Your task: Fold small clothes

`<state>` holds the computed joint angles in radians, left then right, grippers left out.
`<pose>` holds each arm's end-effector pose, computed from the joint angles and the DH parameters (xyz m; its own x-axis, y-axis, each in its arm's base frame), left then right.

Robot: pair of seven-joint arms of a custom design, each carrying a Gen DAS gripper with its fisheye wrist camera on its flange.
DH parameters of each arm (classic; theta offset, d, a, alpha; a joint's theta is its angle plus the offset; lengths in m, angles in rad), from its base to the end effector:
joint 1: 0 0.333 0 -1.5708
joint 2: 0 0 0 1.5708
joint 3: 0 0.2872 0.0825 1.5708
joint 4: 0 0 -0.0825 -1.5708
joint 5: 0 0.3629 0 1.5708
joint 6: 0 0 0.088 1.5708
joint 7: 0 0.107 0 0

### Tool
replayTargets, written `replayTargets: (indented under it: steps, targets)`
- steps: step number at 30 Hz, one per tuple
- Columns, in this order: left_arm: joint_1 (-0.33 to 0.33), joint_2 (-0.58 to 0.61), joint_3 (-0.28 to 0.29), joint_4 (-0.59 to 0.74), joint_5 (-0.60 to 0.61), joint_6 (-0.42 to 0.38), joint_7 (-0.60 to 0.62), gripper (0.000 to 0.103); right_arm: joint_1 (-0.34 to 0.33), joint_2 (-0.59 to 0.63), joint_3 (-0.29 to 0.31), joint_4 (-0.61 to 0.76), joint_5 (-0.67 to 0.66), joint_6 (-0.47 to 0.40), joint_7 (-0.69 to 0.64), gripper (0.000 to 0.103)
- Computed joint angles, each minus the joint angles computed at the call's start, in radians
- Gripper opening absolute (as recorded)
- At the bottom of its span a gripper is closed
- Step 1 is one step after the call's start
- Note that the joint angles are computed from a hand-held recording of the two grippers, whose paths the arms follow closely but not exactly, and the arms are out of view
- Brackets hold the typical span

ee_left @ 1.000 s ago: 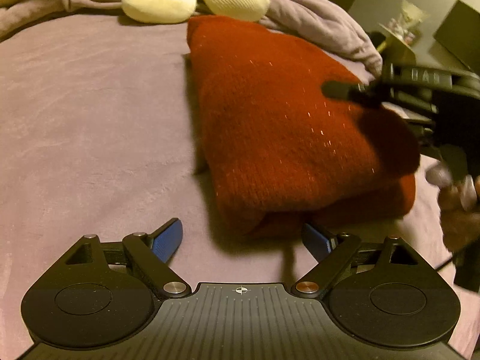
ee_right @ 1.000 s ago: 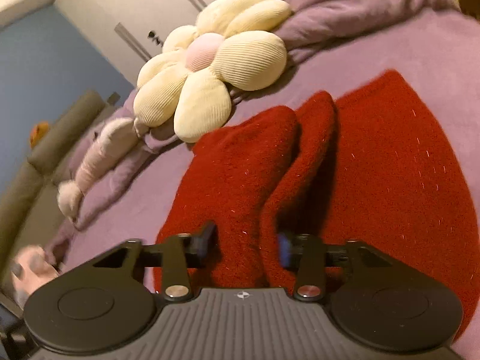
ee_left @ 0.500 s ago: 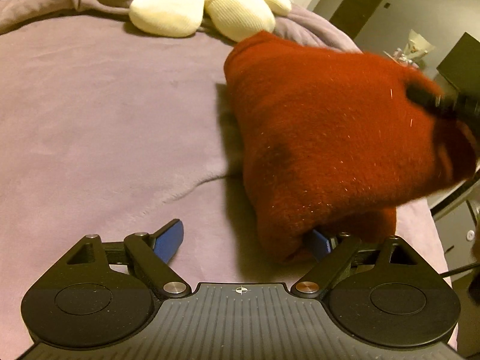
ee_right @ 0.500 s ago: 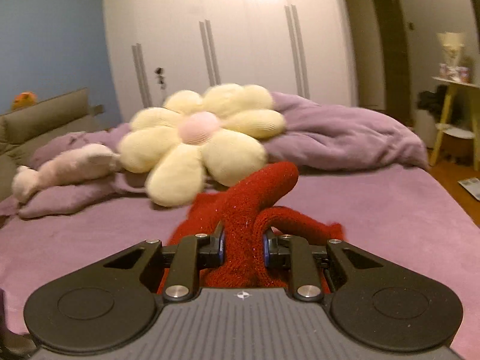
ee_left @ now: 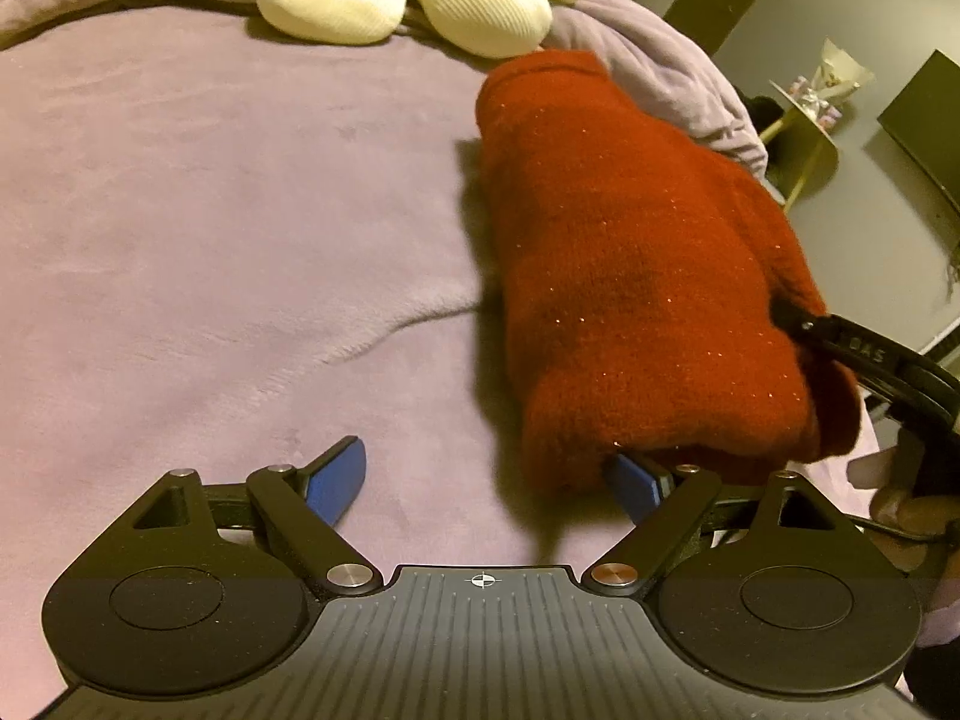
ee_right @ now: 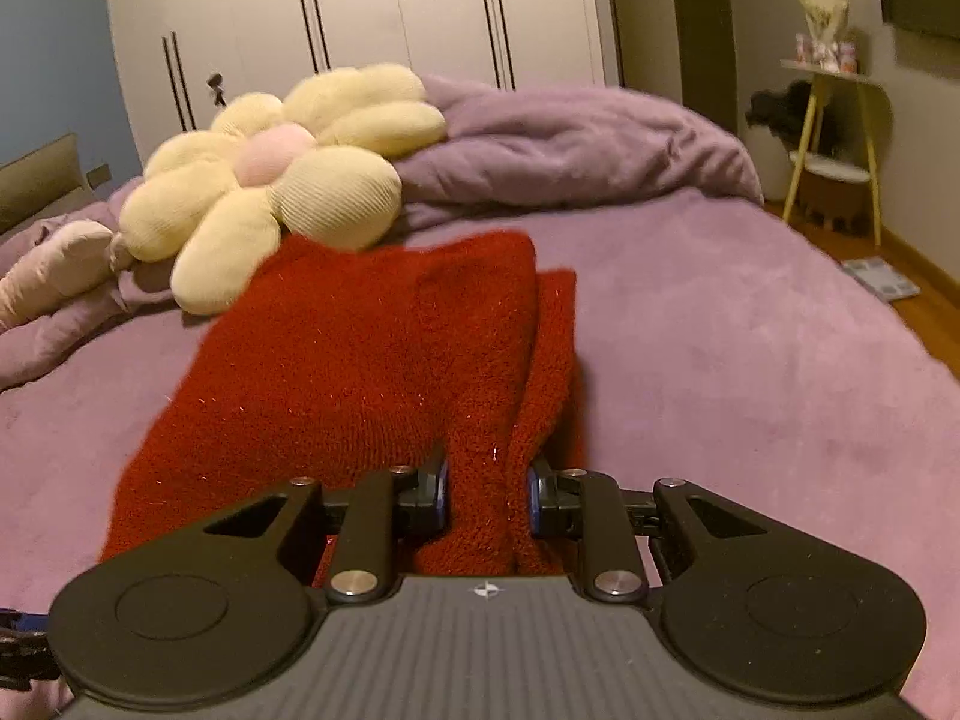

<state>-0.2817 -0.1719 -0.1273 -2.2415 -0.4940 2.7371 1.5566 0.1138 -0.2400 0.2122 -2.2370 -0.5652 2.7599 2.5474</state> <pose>0.4867 -0.1937 0.4949 -0.1314 -0.9051 0.4043 -0.8436 -0.1122 -0.5252 0.4761 0.1919 0.5302 -0.1239 -0.9818 -0.1439 -0.6513 0.1899 -0.7347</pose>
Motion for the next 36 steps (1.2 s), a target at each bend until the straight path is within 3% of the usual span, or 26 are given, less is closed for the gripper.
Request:
replayTargets:
  steps: [3,6,8,10,11,14,16,20,21,23,24,27,29,32,36]
  targets:
    - [-0.003,-0.015,0.007,-0.013,-0.022,-0.008,0.015,0.09,-0.029,-0.013,0.033,-0.016,-0.078,-0.003,0.069,0.021]
    - [0.002,-0.024,0.004,-0.02,0.001,-0.014,0.004,0.09,-0.034,0.016,0.026,-0.029,-0.108,0.01,0.117,0.023]
    - [-0.002,-0.04,0.014,-0.027,0.001,-0.025,0.026,0.091,-0.008,0.022,-0.025,-0.039,-0.005,0.045,0.104,0.027]
    - [-0.021,-0.069,0.041,-0.04,-0.056,-0.038,0.093,0.092,0.028,0.009,-0.074,-0.04,0.151,0.05,0.021,0.043]
    - [-0.029,-0.085,0.056,-0.047,-0.087,-0.036,0.127,0.094,0.03,-0.008,-0.077,-0.039,0.187,0.03,-0.004,0.045]
    - [-0.019,-0.106,0.058,-0.054,-0.084,-0.006,0.126,0.095,-0.054,-0.068,0.013,-0.037,0.063,-0.008,0.083,0.045]
    - [-0.01,-0.1,0.056,-0.041,-0.067,0.01,0.092,0.095,-0.09,-0.071,0.061,-0.006,-0.021,-0.022,0.141,0.043]
    - [-0.004,-0.088,0.048,-0.018,-0.033,0.019,0.038,0.096,-0.012,0.065,0.019,0.151,0.041,-0.016,-0.001,0.033]
    - [-0.001,-0.086,0.043,-0.013,-0.014,0.016,0.023,0.096,0.006,0.122,0.011,0.215,0.037,-0.038,-0.036,0.027]
    - [0.001,-0.081,0.04,-0.001,0.016,0.004,0.013,0.096,0.033,0.233,-0.005,0.345,0.041,-0.114,-0.081,0.024]
    - [0.002,-0.079,0.041,0.003,0.027,0.0,0.012,0.096,0.047,0.294,-0.016,0.417,0.068,-0.171,-0.106,0.019]
    - [0.008,-0.08,0.043,0.001,0.054,-0.004,0.014,0.097,0.092,0.432,-0.053,0.597,0.064,-0.351,-0.135,0.018]
    - [0.017,-0.073,0.042,0.003,0.079,-0.006,0.001,0.097,0.115,0.477,-0.09,0.64,0.05,-0.39,-0.118,0.016]
    - [0.027,-0.056,0.04,0.011,0.09,-0.013,-0.029,0.097,0.127,0.5,-0.135,0.616,0.075,-0.343,-0.129,0.016]
    - [0.01,-0.038,0.052,0.035,0.009,-0.036,0.003,0.097,0.171,0.514,-0.183,0.633,0.075,-0.348,-0.177,0.016]
